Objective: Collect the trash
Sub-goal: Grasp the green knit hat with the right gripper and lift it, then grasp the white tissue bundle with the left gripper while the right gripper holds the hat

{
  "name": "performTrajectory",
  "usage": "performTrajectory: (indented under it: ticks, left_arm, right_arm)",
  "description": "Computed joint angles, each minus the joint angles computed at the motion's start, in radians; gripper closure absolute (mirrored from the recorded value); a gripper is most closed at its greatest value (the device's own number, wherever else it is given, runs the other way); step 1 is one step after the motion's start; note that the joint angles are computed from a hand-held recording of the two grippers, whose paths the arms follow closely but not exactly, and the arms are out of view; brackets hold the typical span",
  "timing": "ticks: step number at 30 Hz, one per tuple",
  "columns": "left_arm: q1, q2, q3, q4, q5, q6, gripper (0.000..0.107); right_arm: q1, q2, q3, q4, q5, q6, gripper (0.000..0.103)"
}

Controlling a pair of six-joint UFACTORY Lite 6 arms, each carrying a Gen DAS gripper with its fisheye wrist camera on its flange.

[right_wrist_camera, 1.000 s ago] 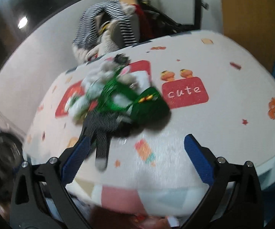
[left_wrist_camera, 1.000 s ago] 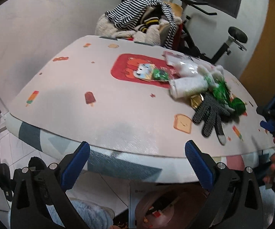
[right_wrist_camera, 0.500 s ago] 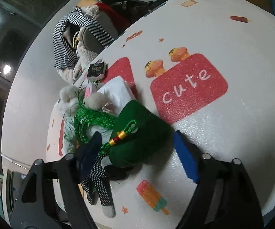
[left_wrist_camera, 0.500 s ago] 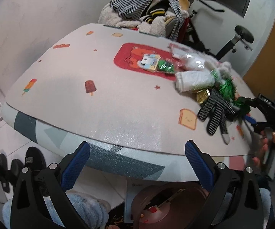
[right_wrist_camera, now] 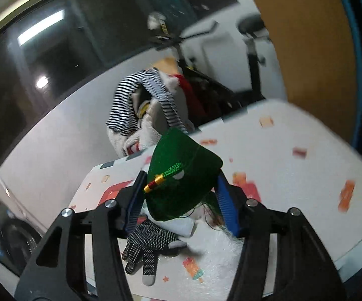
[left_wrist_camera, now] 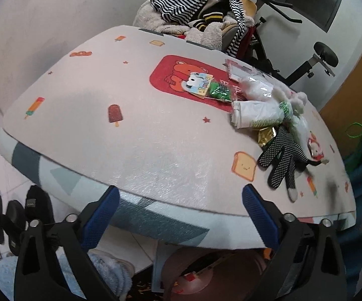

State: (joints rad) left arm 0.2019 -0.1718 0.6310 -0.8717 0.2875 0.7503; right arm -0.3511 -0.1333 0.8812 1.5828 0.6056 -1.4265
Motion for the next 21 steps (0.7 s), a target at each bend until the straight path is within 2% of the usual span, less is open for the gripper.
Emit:
performTrajectory:
  ticks: [5,8,11,12,18,21]
  left_arm:
    - [-0.008,0.086,0.079,-0.107,0.061,0.041,0.021]
    - [0.031,0.208,0.172,-0.234,0.185,0.082,0.034]
    - [0.033,0.329,0.271,-0.355,0.247,0.102,0.049]
    - [0.021,0.368,0.31,-0.388,0.25,0.109,0.053]
    - [-0.072,0.612,0.581,-0.522,0.25,0.15,0.063]
    - [-0.102,0.725,0.712,-0.457,0.234,0.054,0.069]
  right_arm:
    - [-0.026,-0.006,0.002,-0.1,0.035,0.073,0.048]
    - [-0.017,-0.026,-0.021,-0.138,0.04,0.097,0.048]
    - [0.013,-0.038,-0.046,-0.156,0.026,0.106,0.048]
    - [0.021,-0.036,-0.05,-0.156,0.023,0.104,0.048]
    - [0.053,-0.031,-0.063,-0.154,0.009,0.099,0.048]
    - [0.051,-0.036,-0.068,-0.15,0.009,0.092,0.048]
